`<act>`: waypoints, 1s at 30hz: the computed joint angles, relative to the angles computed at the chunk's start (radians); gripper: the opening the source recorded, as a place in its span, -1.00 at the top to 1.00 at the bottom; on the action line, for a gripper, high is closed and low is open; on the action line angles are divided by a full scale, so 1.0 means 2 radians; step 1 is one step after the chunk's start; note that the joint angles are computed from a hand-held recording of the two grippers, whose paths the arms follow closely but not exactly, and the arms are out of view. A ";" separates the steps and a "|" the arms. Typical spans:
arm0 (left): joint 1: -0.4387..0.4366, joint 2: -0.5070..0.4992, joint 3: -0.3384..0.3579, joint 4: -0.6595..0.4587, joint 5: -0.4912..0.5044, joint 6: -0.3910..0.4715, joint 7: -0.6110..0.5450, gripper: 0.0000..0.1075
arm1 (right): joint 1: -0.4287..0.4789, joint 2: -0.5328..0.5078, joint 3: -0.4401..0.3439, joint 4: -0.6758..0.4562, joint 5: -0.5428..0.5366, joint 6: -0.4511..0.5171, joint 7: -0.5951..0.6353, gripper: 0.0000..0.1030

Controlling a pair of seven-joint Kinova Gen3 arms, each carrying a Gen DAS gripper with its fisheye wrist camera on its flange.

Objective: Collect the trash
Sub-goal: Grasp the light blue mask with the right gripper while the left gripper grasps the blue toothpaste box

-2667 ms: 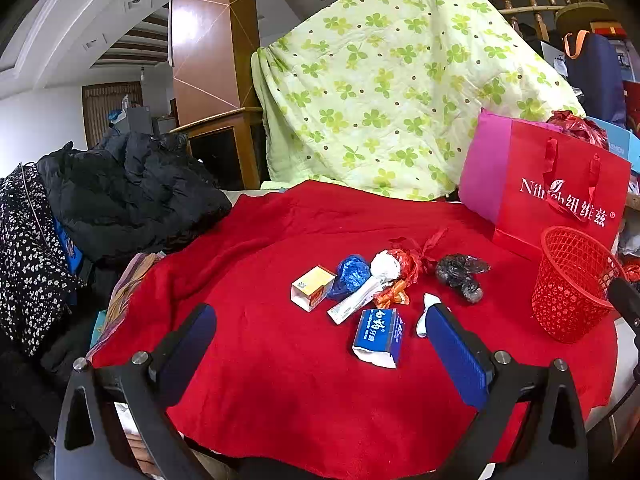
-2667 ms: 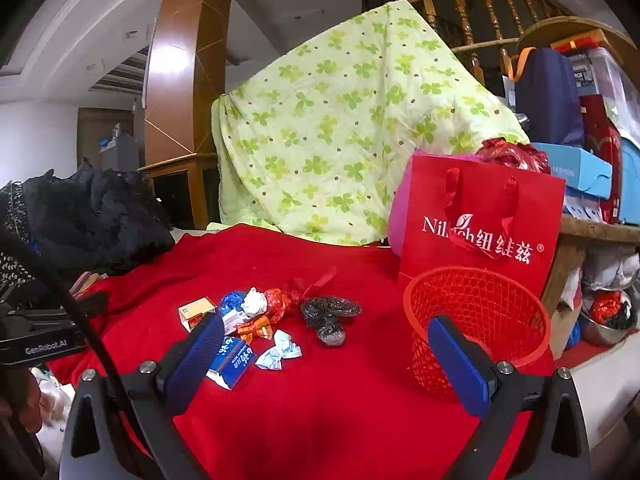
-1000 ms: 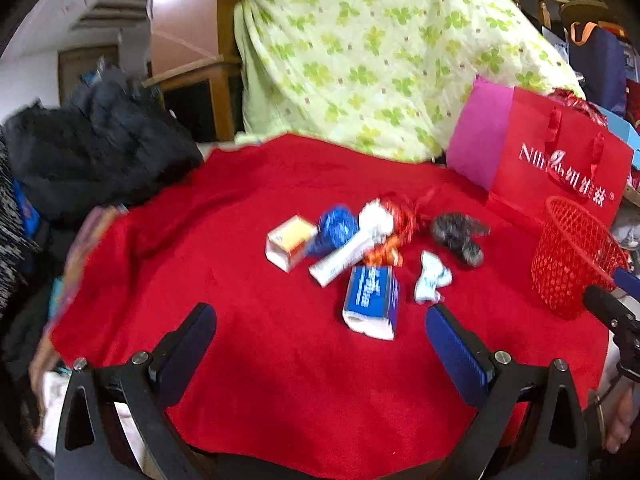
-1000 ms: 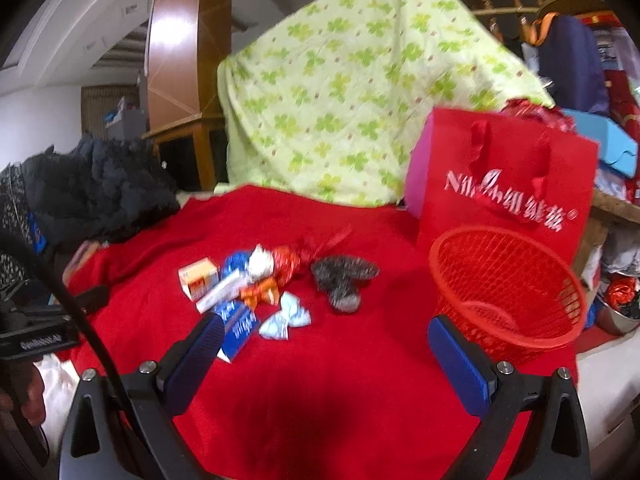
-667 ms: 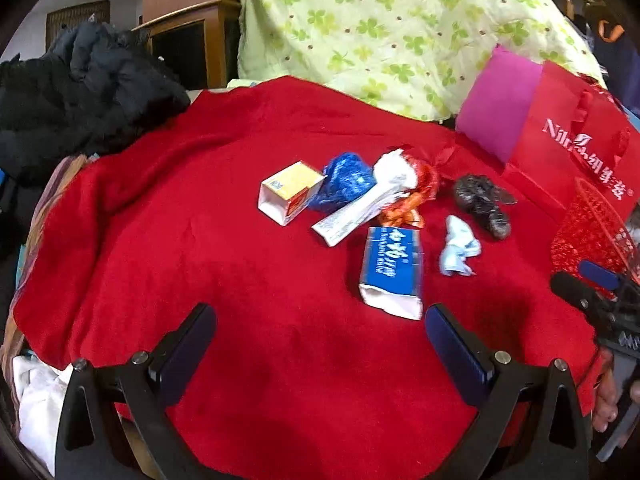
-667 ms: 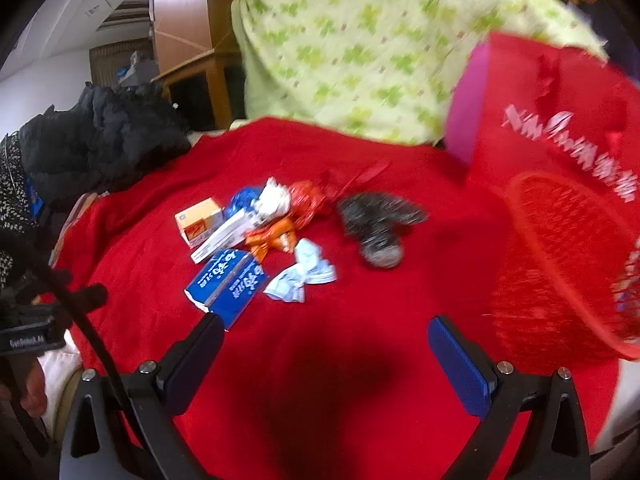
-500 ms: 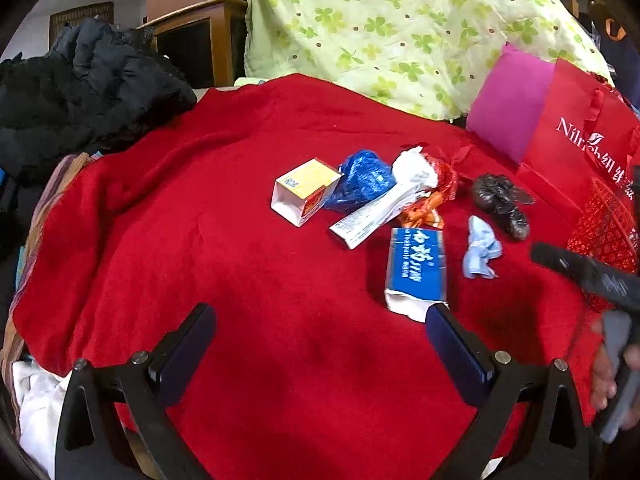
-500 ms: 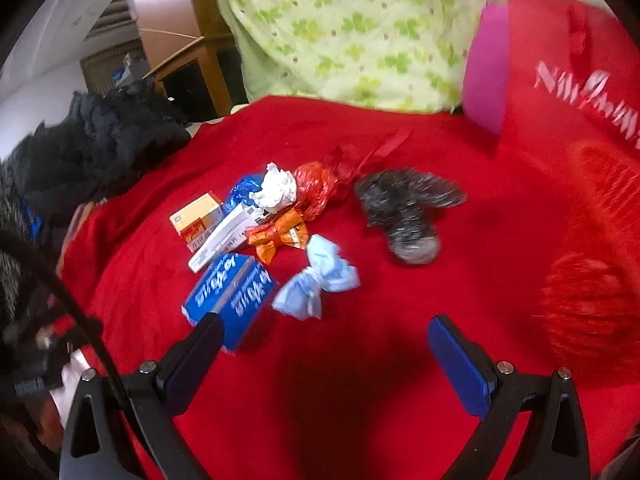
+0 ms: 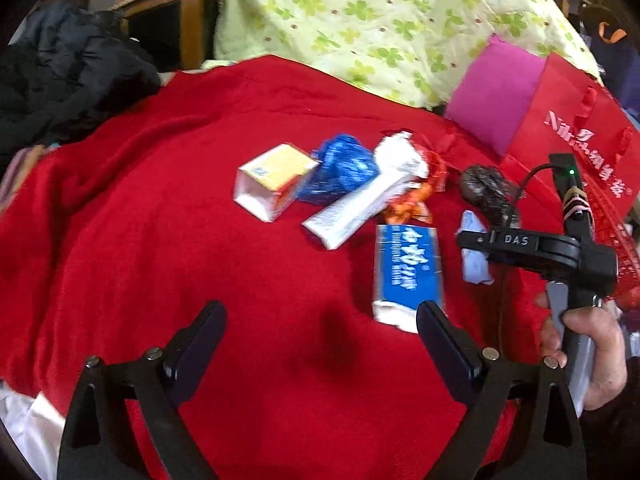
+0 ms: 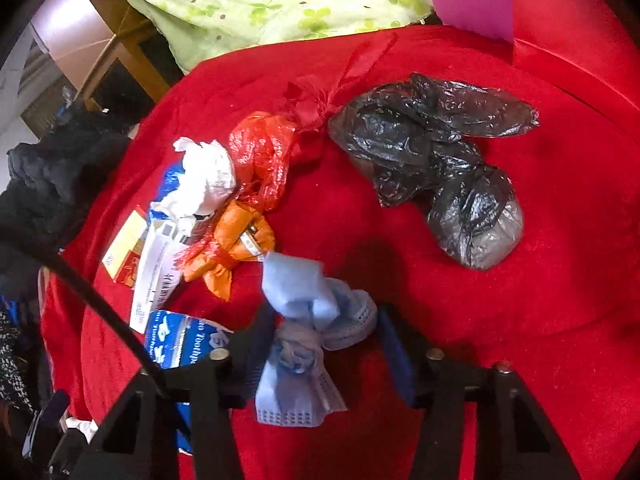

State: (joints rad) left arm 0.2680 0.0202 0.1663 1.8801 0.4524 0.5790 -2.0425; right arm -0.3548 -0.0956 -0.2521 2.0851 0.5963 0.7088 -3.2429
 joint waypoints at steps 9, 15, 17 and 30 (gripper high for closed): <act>0.022 0.069 0.028 -0.069 -0.001 0.041 -0.005 -0.78 | 0.001 -0.075 -0.062 0.024 0.033 0.069 -0.020 0.15; 0.053 0.105 0.035 -0.092 -0.048 0.048 0.050 -0.42 | 0.030 -0.166 -0.159 0.039 0.054 0.119 -0.055 0.15; 0.052 0.119 0.039 -0.103 -0.050 0.065 0.056 -0.08 | 0.042 -0.189 -0.182 0.036 0.050 0.132 -0.054 0.15; 0.050 0.022 0.060 -0.052 0.033 0.015 -0.022 -0.05 | 0.108 -0.353 -0.247 -0.011 -0.034 0.241 0.028 0.14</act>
